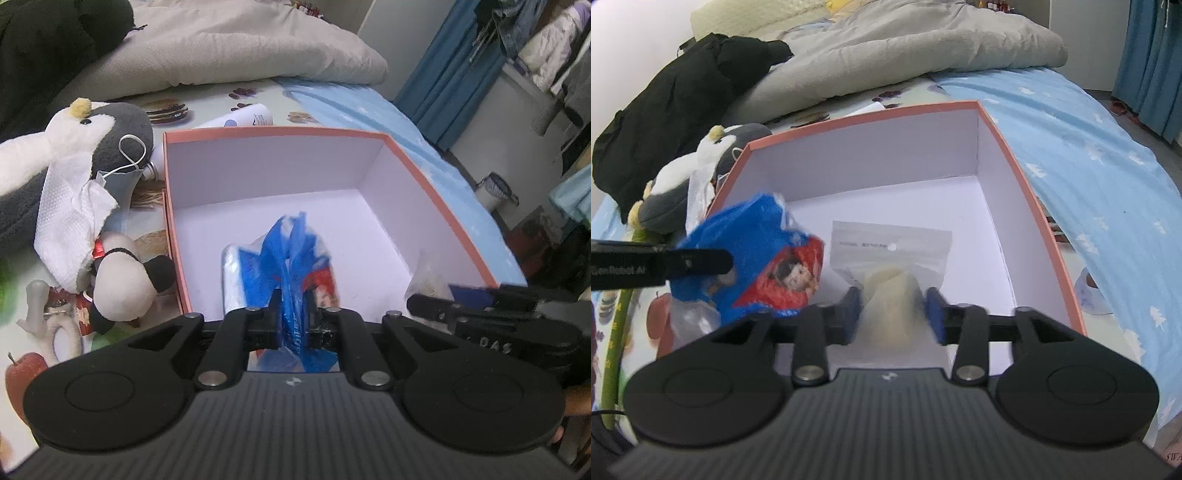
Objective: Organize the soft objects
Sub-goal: 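Drop the blue bag into the pink box with left while right releases the zip bag there, then withdraw both open tools from the box back toward the pile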
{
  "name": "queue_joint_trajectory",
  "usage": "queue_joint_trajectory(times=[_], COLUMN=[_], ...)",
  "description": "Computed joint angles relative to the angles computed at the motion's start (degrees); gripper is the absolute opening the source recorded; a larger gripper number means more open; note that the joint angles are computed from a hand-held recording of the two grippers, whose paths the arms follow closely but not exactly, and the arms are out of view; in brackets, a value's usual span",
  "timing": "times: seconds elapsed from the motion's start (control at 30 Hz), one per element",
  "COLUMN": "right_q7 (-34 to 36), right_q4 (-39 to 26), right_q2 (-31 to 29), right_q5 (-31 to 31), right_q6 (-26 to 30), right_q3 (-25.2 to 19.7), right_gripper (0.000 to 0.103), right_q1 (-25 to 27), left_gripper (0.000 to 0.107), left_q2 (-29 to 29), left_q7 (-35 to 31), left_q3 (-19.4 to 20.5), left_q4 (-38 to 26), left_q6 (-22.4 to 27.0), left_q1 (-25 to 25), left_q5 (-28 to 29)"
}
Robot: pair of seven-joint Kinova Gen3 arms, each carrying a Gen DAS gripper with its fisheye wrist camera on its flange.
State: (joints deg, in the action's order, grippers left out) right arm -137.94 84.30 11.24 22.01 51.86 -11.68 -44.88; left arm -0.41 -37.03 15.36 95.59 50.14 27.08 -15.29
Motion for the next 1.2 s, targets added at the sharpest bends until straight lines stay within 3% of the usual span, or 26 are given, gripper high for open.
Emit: queue_joint_trajectory(times=[0.13,0.4,0.63,0.83,1.2], right_q7=[-1.8,-13.6,-22.7,-29.2,-35.7], right_q4=[1.0,3.2,4.3,5.5,5.1], right_q2=[-1.4,-5.9,-8.4,-8.0,-3.2], right_q5=[2.9,15.4,24.6,31.1,37.3], right_q6=[-0.5,-0.7,-0.2,0.5,4.9], right_q3=[-0.1,-2.9,-7.7,-10.6,-11.0], right_gripper=[0.049,0.049,0.049,0.049,0.049], right_q1=[-1.2,-4.9,-7.4,-10.6,-20.5], left_gripper=[0.030,0.030,0.030,0.030,0.030], left_q2=[-1.5,-8.1,-16.0,-24.0,-36.8], left_q7=[1.4,6.0,6.7,5.3,1.1], left_q3=[0.2,5.3,10.0,12.2,10.5], left_q4=[0.7,1.4,3.5,7.1,15.1], left_q6=[0.2,2.5,4.6,5.7,7.2], left_q1=[-0.1,-1.3,-5.5,-9.2,-14.6], left_q5=[-1.1,-8.3,-8.9,-6.8,2.6])
